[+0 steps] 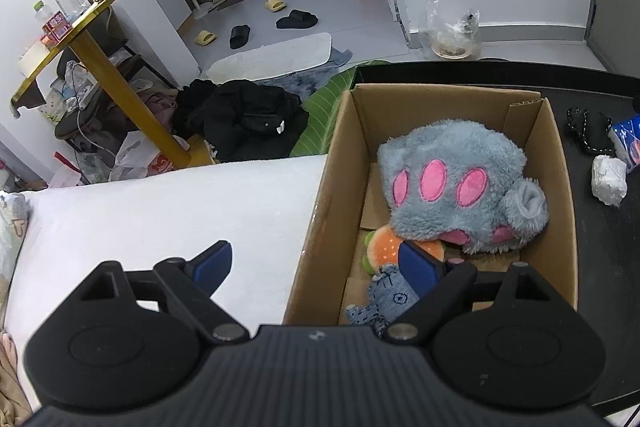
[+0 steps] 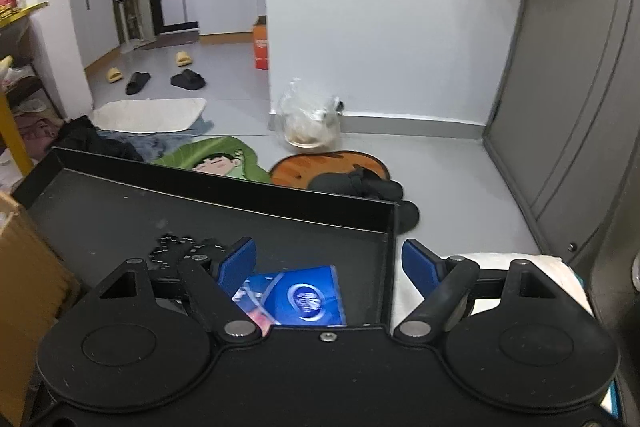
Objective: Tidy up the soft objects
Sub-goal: 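Move the right gripper to the blue tissue packet and grasp it, then lift the blue tissue packet and carry it toward the box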
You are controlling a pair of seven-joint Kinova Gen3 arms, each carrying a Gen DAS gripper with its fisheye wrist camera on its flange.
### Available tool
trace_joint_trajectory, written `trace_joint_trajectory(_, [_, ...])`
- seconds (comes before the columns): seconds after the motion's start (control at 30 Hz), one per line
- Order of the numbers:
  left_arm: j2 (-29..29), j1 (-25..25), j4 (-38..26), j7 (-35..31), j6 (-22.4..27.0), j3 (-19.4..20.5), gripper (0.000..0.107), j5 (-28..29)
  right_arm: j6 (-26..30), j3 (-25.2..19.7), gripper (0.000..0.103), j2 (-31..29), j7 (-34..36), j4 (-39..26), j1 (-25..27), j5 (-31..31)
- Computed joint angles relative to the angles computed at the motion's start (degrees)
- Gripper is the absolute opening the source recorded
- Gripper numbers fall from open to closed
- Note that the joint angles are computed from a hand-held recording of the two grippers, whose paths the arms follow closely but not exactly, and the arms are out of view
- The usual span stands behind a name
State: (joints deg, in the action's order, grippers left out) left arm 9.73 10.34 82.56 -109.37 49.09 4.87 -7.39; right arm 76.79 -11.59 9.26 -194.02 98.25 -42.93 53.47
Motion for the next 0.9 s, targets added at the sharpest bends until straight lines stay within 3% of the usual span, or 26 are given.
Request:
trace_joint_trajectory(0.23, [-0.19,0.06,0.09,0.43,-0.13,-0.04,0.089,-0.04,-2.55,-0.18,0.077,0.30,2.47,0.45,0.04,0.62])
trace_joint_trajectory(0.43, [0.08,0.11,-0.27,0.98,0.20,-0.06,0.089,-0.15,-5.80,0.34,0.076,0.98,7.73,-0.95,2.61,-5.88])
trace_joint_trajectory(0.5, [0.09,-0.03,-0.25,0.88,0.06,-0.05,0.089,0.11,-7.29,1.03,0.067,0.22,6.28,0.05,1.91,-5.32])
trace_joint_trajectory(0.87, [-0.25,-1.47,-0.29,-0.63,0.14,-0.04,0.089,2.84,-5.37,0.36,0.052,-0.53,5.13,-1.39,1.07,-6.05])
trace_joint_trajectory(0.9, [-0.38,-1.75,-0.20,-1.06,0.08,-0.02,0.089,3.38,-5.04,0.29,0.036,-0.69,4.61,-1.60,0.96,-6.17])
